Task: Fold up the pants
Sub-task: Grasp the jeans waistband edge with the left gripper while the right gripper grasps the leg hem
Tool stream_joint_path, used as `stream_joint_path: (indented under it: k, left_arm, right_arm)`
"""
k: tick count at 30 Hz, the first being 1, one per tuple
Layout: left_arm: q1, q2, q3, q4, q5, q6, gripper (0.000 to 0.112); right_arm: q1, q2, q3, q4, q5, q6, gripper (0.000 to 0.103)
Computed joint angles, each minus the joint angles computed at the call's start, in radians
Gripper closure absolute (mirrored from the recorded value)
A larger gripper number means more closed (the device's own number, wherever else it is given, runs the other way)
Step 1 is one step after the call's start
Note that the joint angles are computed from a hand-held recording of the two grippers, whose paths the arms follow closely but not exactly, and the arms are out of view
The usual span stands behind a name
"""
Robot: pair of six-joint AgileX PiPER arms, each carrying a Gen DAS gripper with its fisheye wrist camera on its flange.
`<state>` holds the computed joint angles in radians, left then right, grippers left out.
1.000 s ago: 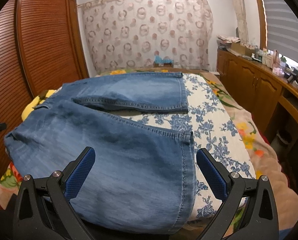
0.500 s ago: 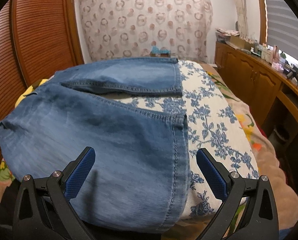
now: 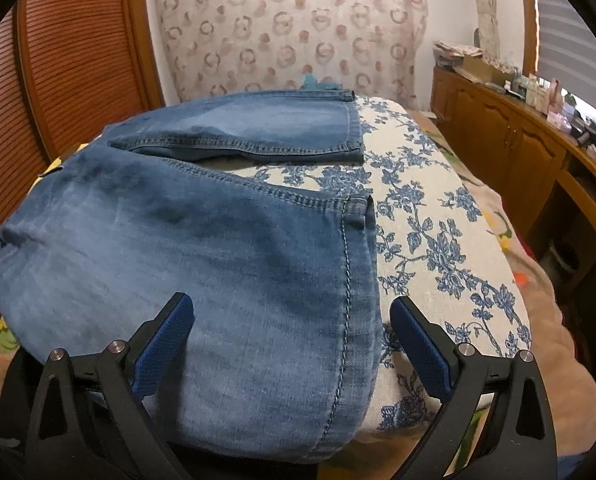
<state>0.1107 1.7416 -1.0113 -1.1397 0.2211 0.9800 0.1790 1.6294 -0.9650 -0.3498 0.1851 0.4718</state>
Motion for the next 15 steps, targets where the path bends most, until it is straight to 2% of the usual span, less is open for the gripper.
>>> stream_joint_path:
  k: [1, 5, 9, 11, 13, 15]
  left_arm:
    - [0.003, 0.002, 0.0, -0.02, 0.005, 0.014, 0.04]
    - [-0.005, -0.001, -0.002, -0.083, -0.012, 0.084, 0.063]
    - [0.021, 0.009, -0.027, -0.144, 0.05, 0.134, 0.078]
    - [0.022, 0.012, -0.033, -0.178, 0.064, 0.172, 0.093]
    - [0.003, 0.009, -0.029, -0.213, 0.041, 0.215, 0.099]
    - [-0.033, 0.006, -0.035, -0.157, -0.007, 0.171, 0.1]
  right_arm:
    - [0.0, -0.003, 0.002, -0.013, 0.003, 0.009, 0.003]
    - [-0.009, -0.011, 0.007, 0.024, 0.018, -0.043, 0.004]
    - [-0.019, -0.007, 0.008, 0.069, 0.022, -0.095, 0.005]
    - [-0.021, -0.006, 0.006, 0.086, 0.026, -0.117, 0.006]
    - [-0.021, -0.008, 0.005, 0.08, 0.035, -0.125, 0.007]
    - [-0.027, -0.009, 0.004, 0.115, 0.039, -0.169, 0.008]
